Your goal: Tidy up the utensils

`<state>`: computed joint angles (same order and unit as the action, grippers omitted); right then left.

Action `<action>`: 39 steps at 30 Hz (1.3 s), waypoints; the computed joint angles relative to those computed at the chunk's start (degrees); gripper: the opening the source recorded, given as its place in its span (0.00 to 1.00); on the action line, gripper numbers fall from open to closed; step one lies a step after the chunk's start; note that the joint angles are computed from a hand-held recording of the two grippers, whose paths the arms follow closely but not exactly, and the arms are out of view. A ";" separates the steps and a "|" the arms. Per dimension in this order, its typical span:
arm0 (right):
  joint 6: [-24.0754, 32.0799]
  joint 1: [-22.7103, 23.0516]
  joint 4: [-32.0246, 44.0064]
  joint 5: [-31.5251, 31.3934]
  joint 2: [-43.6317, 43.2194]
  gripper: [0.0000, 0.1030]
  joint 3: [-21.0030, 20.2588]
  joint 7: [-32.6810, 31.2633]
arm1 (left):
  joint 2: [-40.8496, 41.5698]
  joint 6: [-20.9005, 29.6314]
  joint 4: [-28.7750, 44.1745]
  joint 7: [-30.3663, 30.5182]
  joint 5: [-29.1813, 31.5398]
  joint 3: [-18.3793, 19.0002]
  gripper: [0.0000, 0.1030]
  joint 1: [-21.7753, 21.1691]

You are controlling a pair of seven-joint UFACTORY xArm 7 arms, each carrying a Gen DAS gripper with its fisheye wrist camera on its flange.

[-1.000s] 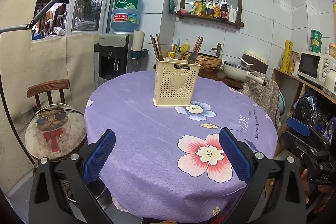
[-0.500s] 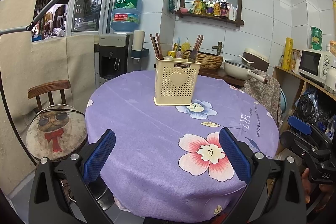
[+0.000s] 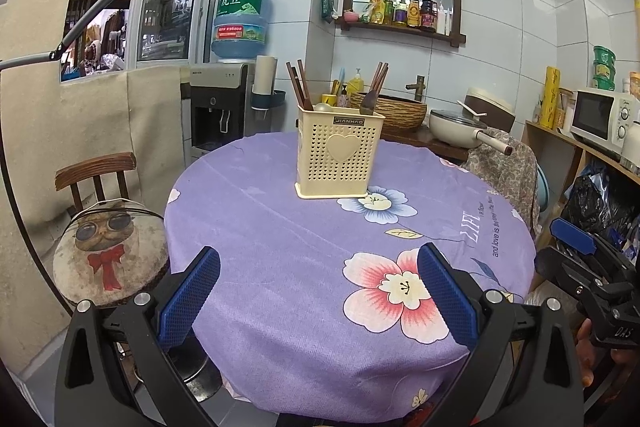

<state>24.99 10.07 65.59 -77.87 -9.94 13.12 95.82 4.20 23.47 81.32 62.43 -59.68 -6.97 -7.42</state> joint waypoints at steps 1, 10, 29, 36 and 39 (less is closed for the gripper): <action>0.00 0.00 -0.03 0.04 0.00 0.94 -0.02 -0.07 | 0.06 -0.01 0.04 -0.03 0.04 0.00 0.94 0.01; -0.77 0.02 0.10 0.25 0.75 0.94 -0.34 0.09 | 0.65 -0.74 0.05 -1.52 2.15 -0.23 0.94 -0.04; -1.09 0.23 -0.12 0.84 1.07 0.94 -0.80 -0.03 | 1.20 -1.33 0.28 -4.40 5.56 -0.63 0.94 0.49; -1.34 0.30 0.17 1.94 1.58 0.94 -0.95 -1.28 | 1.58 -1.46 0.42 -5.67 6.91 -0.77 0.94 0.58; -1.26 0.35 0.24 2.21 1.60 0.94 -0.96 -1.57 | 1.73 -1.36 0.50 -6.20 7.43 -0.84 0.94 0.63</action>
